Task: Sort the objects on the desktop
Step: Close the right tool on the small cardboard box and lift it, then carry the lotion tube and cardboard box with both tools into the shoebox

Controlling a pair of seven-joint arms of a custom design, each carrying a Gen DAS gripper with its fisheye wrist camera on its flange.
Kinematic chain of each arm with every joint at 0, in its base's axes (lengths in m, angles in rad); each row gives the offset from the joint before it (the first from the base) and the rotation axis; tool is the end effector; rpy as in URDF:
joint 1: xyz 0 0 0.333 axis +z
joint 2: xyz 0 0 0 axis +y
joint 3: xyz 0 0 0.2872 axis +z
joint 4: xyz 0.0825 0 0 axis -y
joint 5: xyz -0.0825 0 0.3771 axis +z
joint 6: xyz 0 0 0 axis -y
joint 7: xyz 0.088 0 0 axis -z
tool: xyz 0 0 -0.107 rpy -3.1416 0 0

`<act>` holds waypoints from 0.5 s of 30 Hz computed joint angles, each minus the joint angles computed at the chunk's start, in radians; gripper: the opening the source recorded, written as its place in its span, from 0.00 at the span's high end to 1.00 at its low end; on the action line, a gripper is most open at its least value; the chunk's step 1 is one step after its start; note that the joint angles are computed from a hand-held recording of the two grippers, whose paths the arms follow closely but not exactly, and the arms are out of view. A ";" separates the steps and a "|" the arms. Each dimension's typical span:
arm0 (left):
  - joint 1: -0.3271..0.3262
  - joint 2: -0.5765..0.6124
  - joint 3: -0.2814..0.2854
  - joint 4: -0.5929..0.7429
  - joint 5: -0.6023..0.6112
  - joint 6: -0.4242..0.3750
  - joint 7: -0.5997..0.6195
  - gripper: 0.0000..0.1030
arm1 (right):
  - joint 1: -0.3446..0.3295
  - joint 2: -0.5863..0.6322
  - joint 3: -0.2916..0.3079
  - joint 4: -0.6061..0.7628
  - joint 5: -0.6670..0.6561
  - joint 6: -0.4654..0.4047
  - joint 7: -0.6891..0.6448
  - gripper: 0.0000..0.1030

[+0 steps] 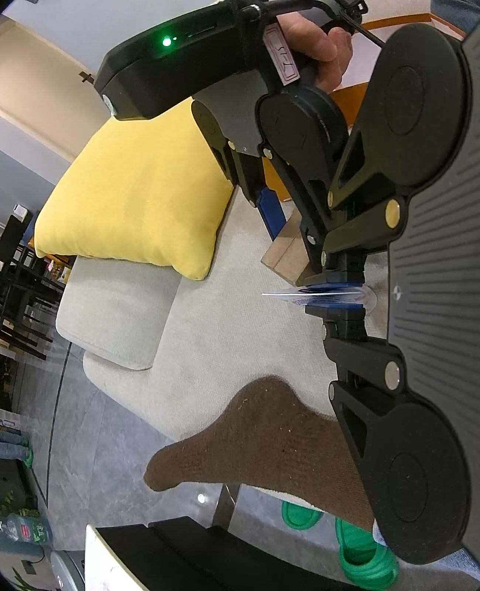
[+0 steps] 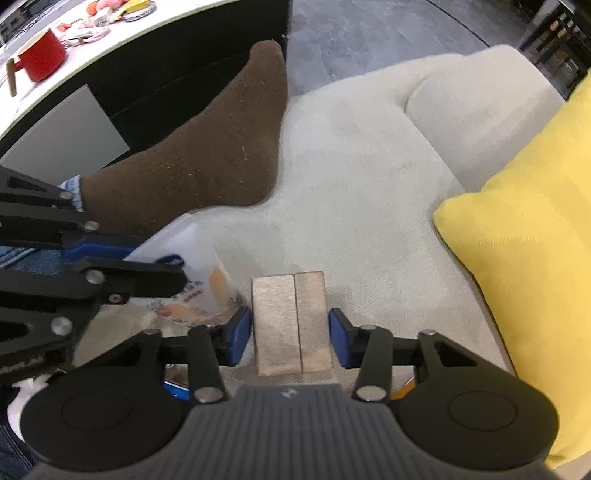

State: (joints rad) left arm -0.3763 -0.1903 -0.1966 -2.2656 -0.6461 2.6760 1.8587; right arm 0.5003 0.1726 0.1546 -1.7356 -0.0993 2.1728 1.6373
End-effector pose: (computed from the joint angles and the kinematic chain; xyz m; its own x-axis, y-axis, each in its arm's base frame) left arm 0.4512 -0.2732 0.4753 -0.4428 -0.8233 0.3552 -0.8122 0.2004 -0.5479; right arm 0.5023 0.3744 0.4758 0.5812 -0.8122 0.0497 -0.7761 -0.5717 -0.2661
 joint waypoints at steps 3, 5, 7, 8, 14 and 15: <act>0.009 -0.014 -0.010 -0.010 0.043 0.000 -0.046 0.93 | 0.004 -0.014 -0.005 -0.016 -0.008 0.010 0.070 0.55; 0.008 -0.024 -0.013 -0.020 0.060 0.012 -0.075 0.93 | 0.007 -0.042 -0.005 -0.049 -0.017 0.042 0.130 0.55; 0.001 -0.042 -0.009 -0.031 0.062 0.017 -0.088 0.93 | 0.004 -0.085 -0.002 -0.083 -0.016 0.075 0.170 0.55; 0.001 -0.053 -0.011 -0.036 0.073 0.023 -0.101 0.93 | 0.001 -0.111 -0.001 -0.098 -0.008 0.087 0.185 0.55; -0.051 -0.162 0.025 -0.059 0.030 0.036 -0.086 0.93 | -0.029 -0.359 0.014 -0.248 0.034 0.160 0.262 0.55; -0.064 -0.185 0.030 -0.064 0.021 0.043 -0.078 0.93 | -0.037 -0.407 0.020 -0.279 0.023 0.166 0.286 0.55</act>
